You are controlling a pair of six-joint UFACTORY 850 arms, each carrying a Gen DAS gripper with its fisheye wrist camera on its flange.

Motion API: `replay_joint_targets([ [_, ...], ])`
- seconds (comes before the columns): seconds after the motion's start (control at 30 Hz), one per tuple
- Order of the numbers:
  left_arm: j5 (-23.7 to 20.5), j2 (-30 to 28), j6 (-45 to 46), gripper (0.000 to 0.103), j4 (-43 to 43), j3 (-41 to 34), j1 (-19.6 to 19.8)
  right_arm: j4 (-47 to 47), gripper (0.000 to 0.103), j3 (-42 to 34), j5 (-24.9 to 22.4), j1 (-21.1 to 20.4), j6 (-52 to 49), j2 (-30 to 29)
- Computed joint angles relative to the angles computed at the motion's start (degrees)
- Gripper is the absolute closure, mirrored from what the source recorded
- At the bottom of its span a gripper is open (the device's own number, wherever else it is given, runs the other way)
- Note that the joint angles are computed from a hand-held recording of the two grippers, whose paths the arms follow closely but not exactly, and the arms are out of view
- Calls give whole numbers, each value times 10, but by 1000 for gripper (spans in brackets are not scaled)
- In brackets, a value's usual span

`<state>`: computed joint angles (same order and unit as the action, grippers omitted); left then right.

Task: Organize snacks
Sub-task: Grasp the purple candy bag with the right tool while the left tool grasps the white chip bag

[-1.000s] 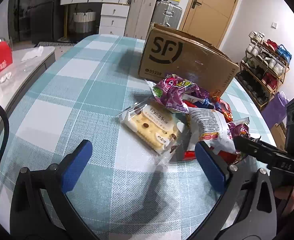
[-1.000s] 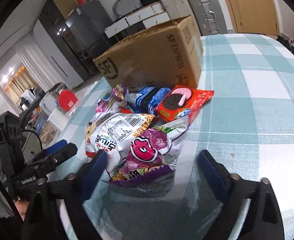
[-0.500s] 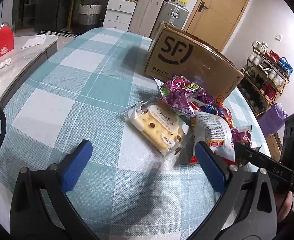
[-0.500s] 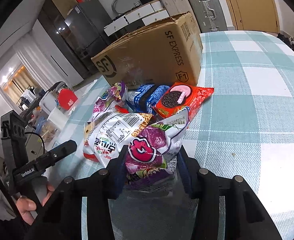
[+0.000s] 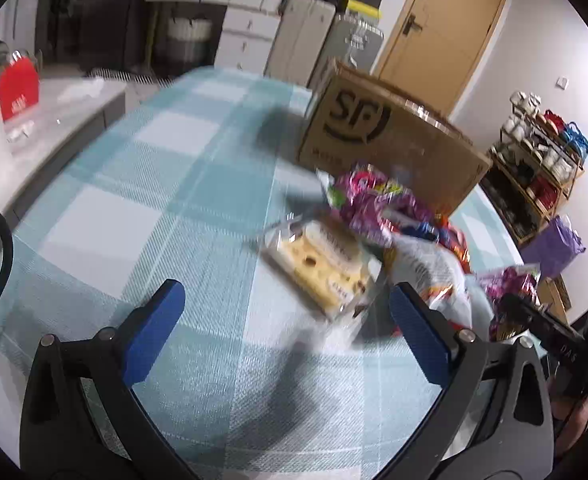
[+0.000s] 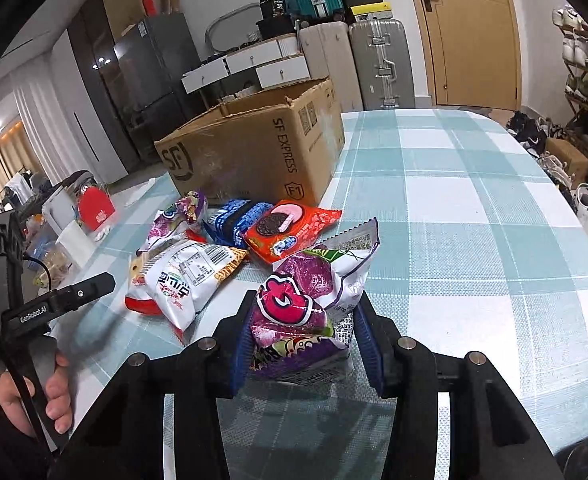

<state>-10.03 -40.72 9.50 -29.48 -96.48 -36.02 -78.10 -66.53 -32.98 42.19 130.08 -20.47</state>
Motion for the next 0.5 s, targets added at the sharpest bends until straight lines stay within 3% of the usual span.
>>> replay_joint_targets([
  [0.07,26,8,-63,1,72,9,-8,3,57,2,5,-2,0,2],
  [0.13,27,9,-40,1,59,5,-16,-10,57,7,10,-3,16,5],
  [0.23,-18,-3,48,1,-12,-31,-25,-38,57,19,7,-1,55,12],
  [0.5,-126,-85,-66,1,159,-181,-59,-93,56,38,2,2,124,24],
])
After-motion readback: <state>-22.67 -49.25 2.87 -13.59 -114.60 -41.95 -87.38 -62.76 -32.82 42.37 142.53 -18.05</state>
